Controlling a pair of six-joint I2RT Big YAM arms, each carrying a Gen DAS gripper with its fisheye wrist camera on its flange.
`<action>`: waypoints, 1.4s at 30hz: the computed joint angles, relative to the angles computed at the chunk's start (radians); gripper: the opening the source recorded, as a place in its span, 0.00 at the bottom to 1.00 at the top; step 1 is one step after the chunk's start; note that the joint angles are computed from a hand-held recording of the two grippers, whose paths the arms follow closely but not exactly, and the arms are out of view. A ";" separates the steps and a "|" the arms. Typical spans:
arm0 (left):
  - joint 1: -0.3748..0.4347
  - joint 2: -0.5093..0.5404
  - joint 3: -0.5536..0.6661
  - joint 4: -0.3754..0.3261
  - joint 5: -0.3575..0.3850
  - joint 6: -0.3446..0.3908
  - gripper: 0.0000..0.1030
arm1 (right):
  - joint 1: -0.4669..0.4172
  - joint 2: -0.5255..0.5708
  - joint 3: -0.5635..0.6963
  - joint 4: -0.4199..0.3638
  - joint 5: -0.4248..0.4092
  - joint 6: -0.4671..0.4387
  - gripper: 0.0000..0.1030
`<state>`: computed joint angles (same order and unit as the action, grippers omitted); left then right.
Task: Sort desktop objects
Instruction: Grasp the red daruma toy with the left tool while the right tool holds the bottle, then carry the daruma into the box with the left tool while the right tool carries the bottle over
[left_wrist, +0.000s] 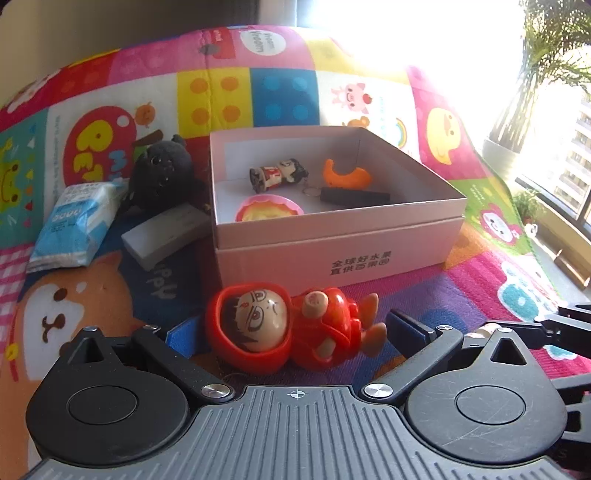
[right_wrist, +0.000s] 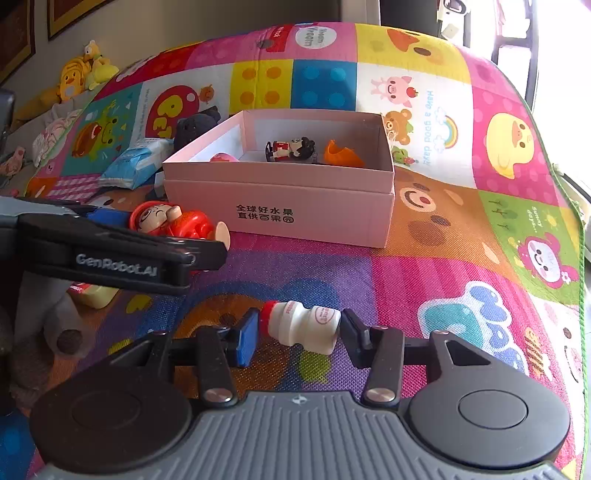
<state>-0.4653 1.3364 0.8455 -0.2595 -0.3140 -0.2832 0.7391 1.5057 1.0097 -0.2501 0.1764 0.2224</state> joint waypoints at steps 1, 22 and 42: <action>-0.007 0.012 0.005 0.006 -0.032 0.024 1.00 | -0.001 -0.002 -0.003 0.002 -0.001 0.001 0.46; -0.069 -0.256 -0.152 0.013 -0.059 0.150 0.95 | 0.002 -0.088 -0.034 -0.026 -0.022 0.003 0.43; 0.000 -0.145 0.116 0.100 -0.001 0.184 0.95 | 0.004 -0.338 -0.031 0.155 0.083 -0.179 0.43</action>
